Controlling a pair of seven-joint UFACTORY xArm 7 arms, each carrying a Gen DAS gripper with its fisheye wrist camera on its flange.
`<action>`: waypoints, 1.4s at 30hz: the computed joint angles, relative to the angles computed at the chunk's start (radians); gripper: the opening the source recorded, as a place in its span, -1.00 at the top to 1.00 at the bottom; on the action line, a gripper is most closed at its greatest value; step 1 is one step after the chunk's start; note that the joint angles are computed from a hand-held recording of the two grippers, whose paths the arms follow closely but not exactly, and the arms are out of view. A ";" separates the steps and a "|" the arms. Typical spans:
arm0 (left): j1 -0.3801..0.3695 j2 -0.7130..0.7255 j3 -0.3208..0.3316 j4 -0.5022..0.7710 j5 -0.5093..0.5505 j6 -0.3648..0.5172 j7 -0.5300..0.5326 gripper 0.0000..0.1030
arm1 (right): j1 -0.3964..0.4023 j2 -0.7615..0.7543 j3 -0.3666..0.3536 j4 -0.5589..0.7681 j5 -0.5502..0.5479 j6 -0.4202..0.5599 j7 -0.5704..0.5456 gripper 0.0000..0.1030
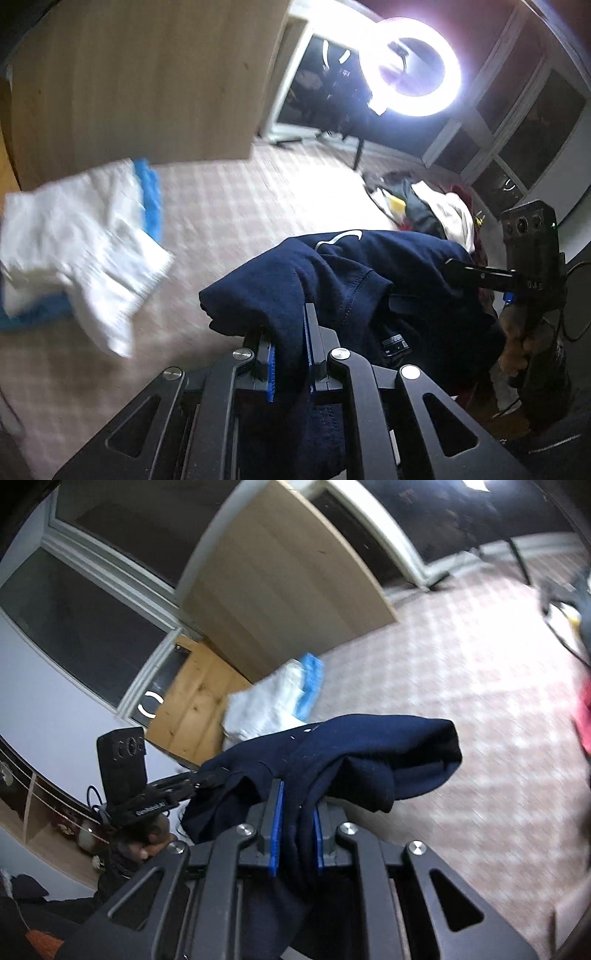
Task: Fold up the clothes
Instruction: 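Grasp the folded sweatshirt with both grippers and lift it, then carry the sweatshirt and lower it onto the blue and white clothes pile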
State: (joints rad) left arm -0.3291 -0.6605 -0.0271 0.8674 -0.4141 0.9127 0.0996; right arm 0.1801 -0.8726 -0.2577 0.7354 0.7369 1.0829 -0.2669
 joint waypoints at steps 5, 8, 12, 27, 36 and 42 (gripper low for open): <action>0.055 0.102 0.126 0.157 0.023 0.018 0.158 0.80 | 0.109 0.258 0.089 0.195 0.089 -0.190 -0.065 0.74; 0.106 0.201 0.183 0.292 0.019 0.027 0.255 0.80 | 0.151 0.453 0.119 0.359 0.137 -0.279 -0.135 0.74; 0.170 0.331 0.250 0.460 -0.021 0.054 0.366 0.80 | 0.155 0.681 0.213 0.579 0.172 -0.372 -0.149 0.74; 0.454 0.578 0.252 0.341 -0.042 0.130 0.503 0.56 | 0.061 1.018 0.422 0.590 0.089 -0.353 0.012 0.66; 0.486 0.500 0.173 0.386 -0.005 0.047 0.486 0.55 | 0.040 0.947 0.390 0.642 -0.080 -0.345 0.033 0.18; 0.498 0.761 0.134 0.652 -0.052 0.049 0.467 0.55 | 0.044 1.223 0.388 1.000 -0.293 -0.277 0.216 0.18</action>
State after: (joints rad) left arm 0.1690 0.1004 0.1068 1.5190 -0.4662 0.9612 0.5664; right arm 0.2243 0.3505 0.1303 1.7351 0.4442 0.8062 -0.0505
